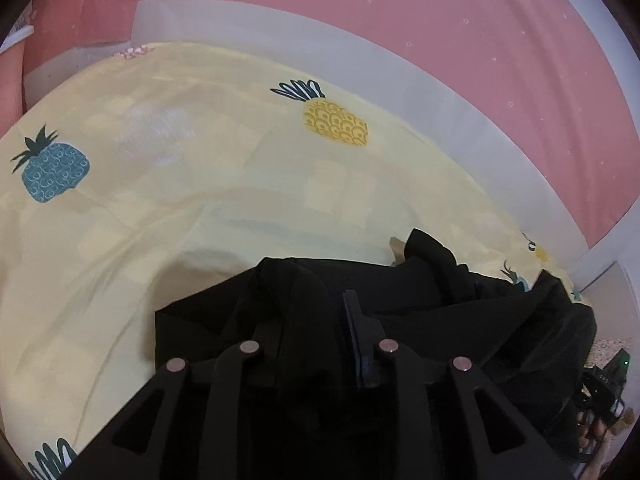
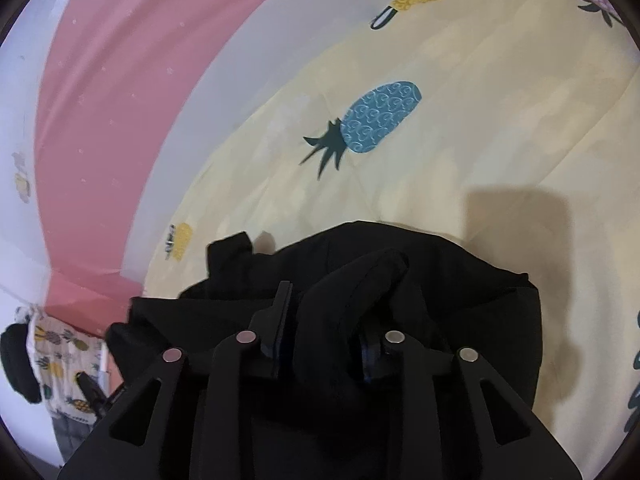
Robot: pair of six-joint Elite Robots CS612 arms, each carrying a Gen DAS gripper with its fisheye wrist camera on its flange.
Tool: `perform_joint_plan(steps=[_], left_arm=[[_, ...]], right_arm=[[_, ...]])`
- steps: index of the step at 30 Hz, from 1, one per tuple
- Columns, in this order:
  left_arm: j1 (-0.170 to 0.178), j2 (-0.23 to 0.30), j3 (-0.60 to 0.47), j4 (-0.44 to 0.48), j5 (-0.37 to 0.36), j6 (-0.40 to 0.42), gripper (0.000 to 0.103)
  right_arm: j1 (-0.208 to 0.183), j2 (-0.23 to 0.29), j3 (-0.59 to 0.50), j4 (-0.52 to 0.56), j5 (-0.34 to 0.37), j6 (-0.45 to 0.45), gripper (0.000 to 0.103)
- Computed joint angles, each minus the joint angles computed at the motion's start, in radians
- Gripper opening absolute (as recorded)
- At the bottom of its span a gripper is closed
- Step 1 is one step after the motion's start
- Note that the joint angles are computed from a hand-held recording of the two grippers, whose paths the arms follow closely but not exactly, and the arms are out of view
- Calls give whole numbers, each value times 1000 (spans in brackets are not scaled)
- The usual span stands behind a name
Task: Fold large clothes
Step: 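Lift the hem with both grippers and fold it toward the collar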
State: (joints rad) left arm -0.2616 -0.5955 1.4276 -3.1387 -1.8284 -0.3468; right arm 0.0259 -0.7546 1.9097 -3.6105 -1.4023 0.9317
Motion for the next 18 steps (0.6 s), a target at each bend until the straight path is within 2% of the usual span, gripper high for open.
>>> perform_joint_plan(steps=[2,4,6,7,8,9,12,13,15,18], left_arm=[[11,-9,4,-1,-43,4,33],[27,-21,13,-20,-102,-8,41],[42,-36,27,-45,-153,-24,52],[49,-43,33,-60,-173,-31,56],[52,-50,38,-81,-178,-40,64],[54,-59,50,-118,-158,-51,74],[66,-72,77,-260,-104,-106,86],[68,-74,84,-277,-77,-124,89],[64,-76,83,-216,-32,-98,91],[55,-57,53,-59,-23,-34,91]], right_arm=[[-5,-4,13,-50,23,-1,40],[-7,-10,21,-93,37,-16,58],[-4,-27,34,-122,19,-50,69],[-1,-38,43,-131,-4,-69,70],[0,-52,57,-152,-27,-94,70],[1,-56,61,-162,-39,-104,70],[4,-75,78,-144,-87,-137,70],[5,-78,78,-121,-94,-147,70],[6,-75,71,-65,-104,-159,70],[5,-56,44,8,-84,-157,70]])
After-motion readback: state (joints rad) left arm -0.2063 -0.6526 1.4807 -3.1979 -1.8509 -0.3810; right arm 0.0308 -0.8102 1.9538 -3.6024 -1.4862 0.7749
